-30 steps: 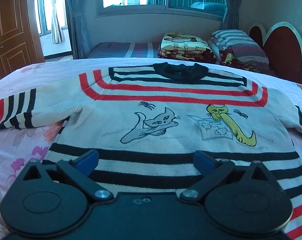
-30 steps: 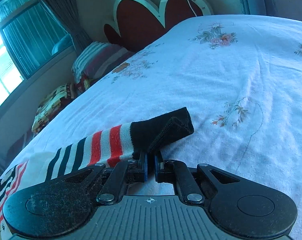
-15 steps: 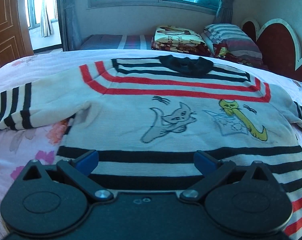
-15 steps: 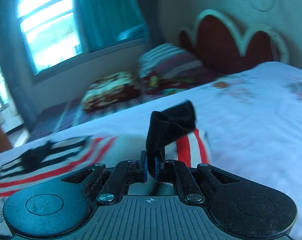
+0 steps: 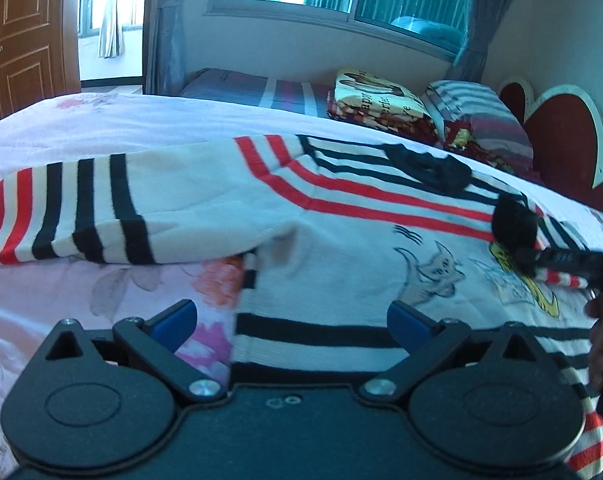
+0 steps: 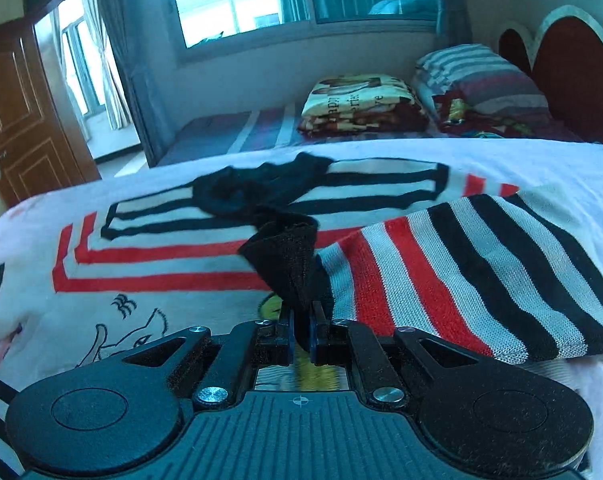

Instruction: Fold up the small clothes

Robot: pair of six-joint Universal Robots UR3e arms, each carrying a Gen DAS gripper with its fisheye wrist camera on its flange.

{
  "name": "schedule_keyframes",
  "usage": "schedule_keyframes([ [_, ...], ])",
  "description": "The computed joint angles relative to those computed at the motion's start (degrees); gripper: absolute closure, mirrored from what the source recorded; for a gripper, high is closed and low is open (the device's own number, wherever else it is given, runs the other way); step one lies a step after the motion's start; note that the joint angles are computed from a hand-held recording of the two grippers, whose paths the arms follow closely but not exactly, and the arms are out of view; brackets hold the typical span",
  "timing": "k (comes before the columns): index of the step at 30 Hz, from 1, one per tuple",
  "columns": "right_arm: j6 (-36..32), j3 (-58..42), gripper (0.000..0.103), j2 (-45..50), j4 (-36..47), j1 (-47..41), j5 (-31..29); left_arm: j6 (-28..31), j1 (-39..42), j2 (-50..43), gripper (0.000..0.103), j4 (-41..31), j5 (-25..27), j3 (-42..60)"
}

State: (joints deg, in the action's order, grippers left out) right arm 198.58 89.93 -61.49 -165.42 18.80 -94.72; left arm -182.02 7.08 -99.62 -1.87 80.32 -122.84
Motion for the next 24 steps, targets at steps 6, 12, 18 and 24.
schedule_keyframes([
  [6,-0.9,0.8,0.054,1.3,-6.7,4.1,-3.6,0.7,0.7,-2.3,0.003,0.5,-0.3,2.4],
  [12,12.5,18.7,0.054,-11.2,-16.9,0.0,-8.3,-5.2,-2.1,-11.7,0.056,-3.0,-13.1,15.2],
  [18,23.8,39.6,0.054,-29.3,-20.4,-16.0,0.0,-10.6,-11.1,-31.5,0.059,-15.9,-17.5,44.5],
  [24,31.2,54.0,0.054,-40.1,-22.8,-40.1,23.5,-13.2,-15.3,-41.3,0.07,-21.2,-13.7,59.3],
])
